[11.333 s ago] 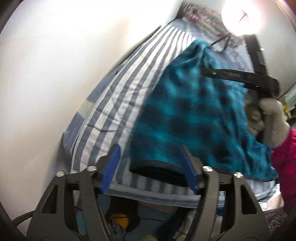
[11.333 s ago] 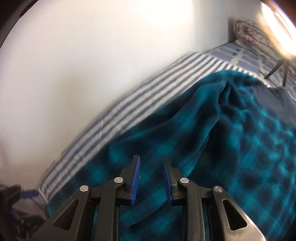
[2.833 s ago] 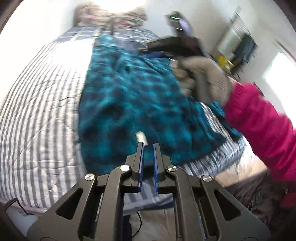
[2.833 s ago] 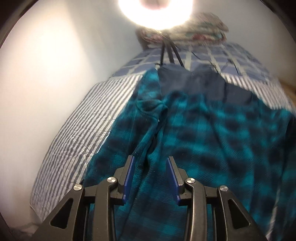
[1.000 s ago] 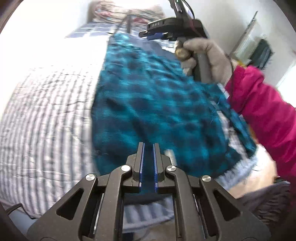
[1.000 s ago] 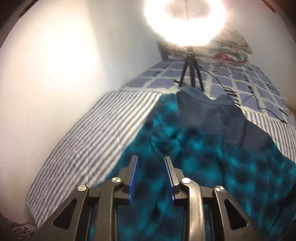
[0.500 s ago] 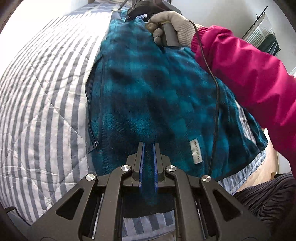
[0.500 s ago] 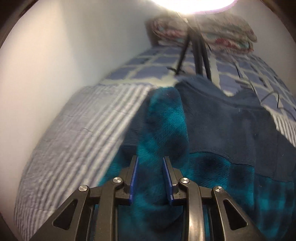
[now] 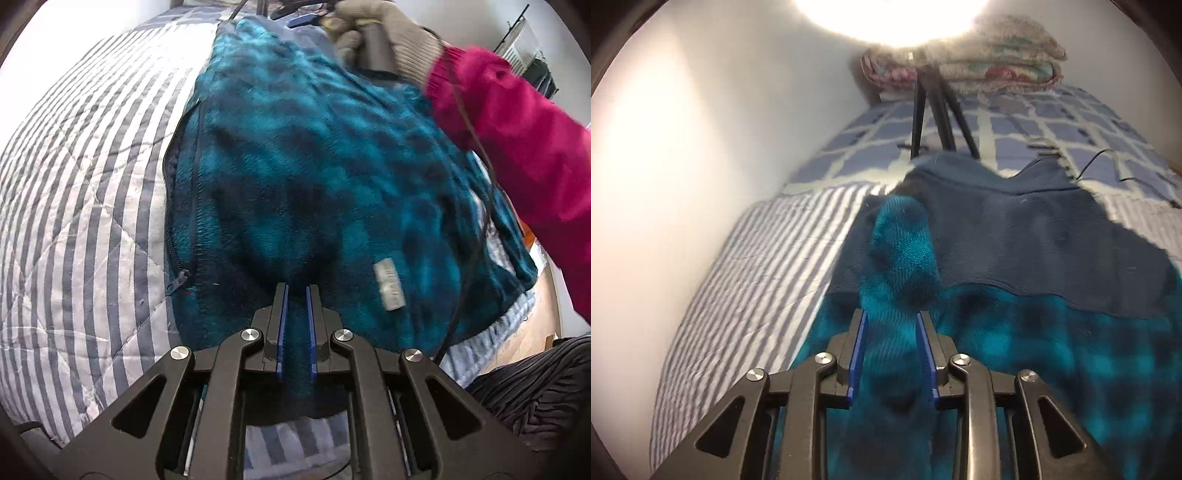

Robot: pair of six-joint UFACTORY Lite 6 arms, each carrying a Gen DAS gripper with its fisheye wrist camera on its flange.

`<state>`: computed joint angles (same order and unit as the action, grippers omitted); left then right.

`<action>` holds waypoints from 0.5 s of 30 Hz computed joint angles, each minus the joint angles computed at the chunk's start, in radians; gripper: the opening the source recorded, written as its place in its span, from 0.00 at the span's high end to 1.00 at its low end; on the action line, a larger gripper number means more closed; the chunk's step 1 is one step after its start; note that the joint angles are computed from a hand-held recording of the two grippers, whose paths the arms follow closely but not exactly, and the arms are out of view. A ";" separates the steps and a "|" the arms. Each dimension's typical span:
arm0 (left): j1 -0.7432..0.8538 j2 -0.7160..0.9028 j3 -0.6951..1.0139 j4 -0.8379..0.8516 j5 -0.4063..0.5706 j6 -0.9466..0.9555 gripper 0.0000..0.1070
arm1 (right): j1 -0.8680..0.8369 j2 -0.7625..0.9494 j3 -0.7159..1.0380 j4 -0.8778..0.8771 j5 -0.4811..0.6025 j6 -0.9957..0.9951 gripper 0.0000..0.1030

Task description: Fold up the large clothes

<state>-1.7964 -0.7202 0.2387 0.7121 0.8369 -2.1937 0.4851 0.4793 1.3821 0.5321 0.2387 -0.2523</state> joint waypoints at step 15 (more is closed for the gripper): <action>-0.199 0.167 0.409 0.097 0.395 0.047 0.59 | -0.100 -1.273 -0.666 -0.444 0.479 0.327 0.46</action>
